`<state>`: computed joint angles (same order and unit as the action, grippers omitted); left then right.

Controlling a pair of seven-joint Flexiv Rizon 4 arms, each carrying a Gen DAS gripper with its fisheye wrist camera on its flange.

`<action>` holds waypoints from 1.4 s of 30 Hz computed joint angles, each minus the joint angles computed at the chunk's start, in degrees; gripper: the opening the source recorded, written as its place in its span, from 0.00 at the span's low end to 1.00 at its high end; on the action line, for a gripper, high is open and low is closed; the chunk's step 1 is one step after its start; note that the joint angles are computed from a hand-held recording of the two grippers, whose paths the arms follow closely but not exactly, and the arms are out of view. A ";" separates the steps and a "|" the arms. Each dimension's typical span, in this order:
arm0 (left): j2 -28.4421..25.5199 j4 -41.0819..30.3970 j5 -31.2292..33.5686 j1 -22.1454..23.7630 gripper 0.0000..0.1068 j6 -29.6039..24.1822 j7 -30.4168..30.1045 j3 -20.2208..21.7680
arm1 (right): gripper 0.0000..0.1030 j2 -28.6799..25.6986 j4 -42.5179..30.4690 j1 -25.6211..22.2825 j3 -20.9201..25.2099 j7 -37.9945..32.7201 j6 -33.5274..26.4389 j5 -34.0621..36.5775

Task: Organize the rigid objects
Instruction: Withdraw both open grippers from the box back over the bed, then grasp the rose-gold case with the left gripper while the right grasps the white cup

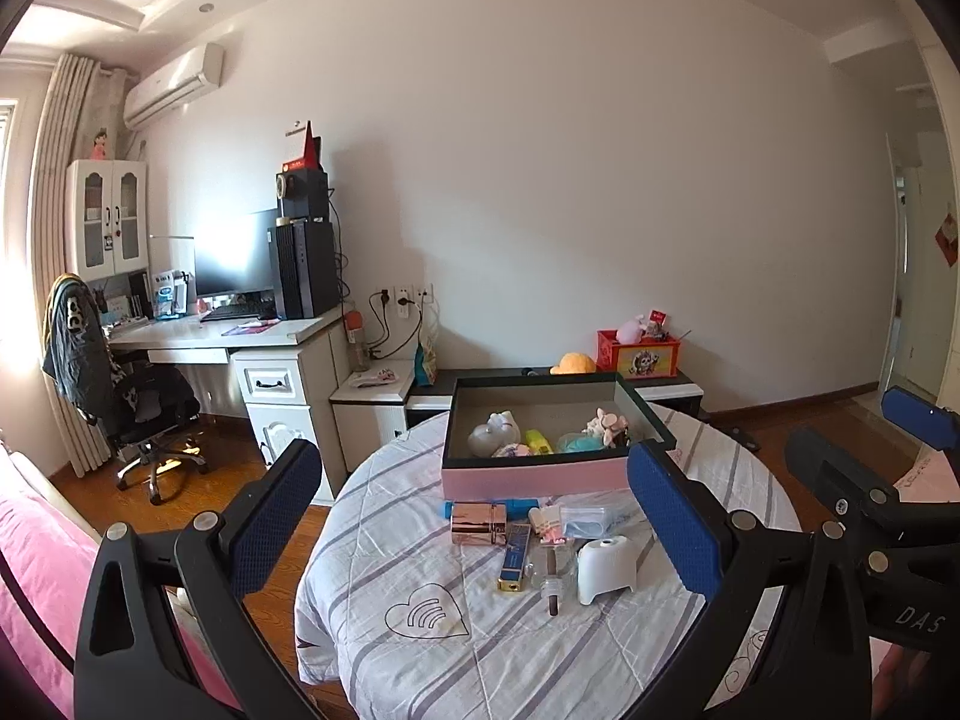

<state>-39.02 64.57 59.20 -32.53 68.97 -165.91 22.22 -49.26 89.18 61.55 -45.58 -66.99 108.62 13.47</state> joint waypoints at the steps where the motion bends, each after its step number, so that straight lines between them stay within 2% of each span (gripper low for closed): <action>1: -0.57 -0.30 -1.35 1.38 0.96 0.46 1.73 -1.34 | 1.00 -0.19 -0.63 -0.87 0.88 0.17 -0.75 -0.44; 7: -5.60 -1.20 -13.52 8.76 0.96 3.58 14.12 -8.01 | 1.00 -1.71 -4.39 -7.09 7.18 3.11 -4.99 -6.25; 13: -11.13 -3.03 -24.44 13.86 0.96 2.56 26.58 -13.74 | 1.00 -4.58 -10.33 -15.69 16.50 6.78 -12.42 -14.57; 19: -14.38 -5.35 -30.50 13.54 0.96 -0.57 29.47 -10.90 | 1.00 -8.21 -19.73 -25.43 29.84 6.39 -19.75 -22.57; 24: -15.37 -4.74 -35.07 14.07 0.96 0.70 31.09 -9.00 | 0.99 -13.72 -30.88 -31.58 40.58 4.25 -27.80 -27.87; 28: -16.59 -5.41 -38.54 14.27 0.96 0.93 33.81 -8.01 | 0.84 -18.50 -39.73 -35.08 49.86 -0.88 -34.43 -29.65; 29: -16.96 -5.72 -39.46 14.38 0.96 1.01 34.71 -8.01 | 0.73 -19.37 -41.32 -35.34 51.09 -2.25 -35.77 -29.45; 30: -17.37 -6.09 -40.25 14.37 0.96 1.22 35.24 -7.79 | 0.67 -20.12 -42.78 -35.70 52.57 -3.92 -36.96 -28.93; 31: -17.85 -6.68 -41.07 14.46 0.96 1.15 36.10 -7.83 | 0.57 -20.73 -44.24 -36.19 54.35 -5.91 -38.42 -28.07; 32: -18.16 -7.06 -41.81 14.65 0.96 1.11 37.28 -8.09 | 0.53 -21.13 -45.24 -36.72 56.15 -8.26 -39.30 -26.97; 35: -20.19 -10.06 -44.29 15.36 0.96 -0.14 40.90 -9.10 | 0.53 -20.54 -44.62 -36.75 56.17 -11.10 -38.67 -24.67; 37: -21.79 -12.44 -45.93 15.99 0.96 -0.63 43.06 -9.99 | 0.53 -19.30 -42.46 -36.42 54.49 -11.34 -36.89 -23.86; 42: -27.62 -23.31 -49.07 17.01 0.96 -7.23 46.94 -10.55 | 0.53 -16.58 -37.67 -36.23 50.32 -8.32 -32.15 -24.12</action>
<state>-66.64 41.26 10.13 -15.52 61.74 -118.97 11.68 -65.84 51.51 25.32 4.74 -75.31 76.46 -10.65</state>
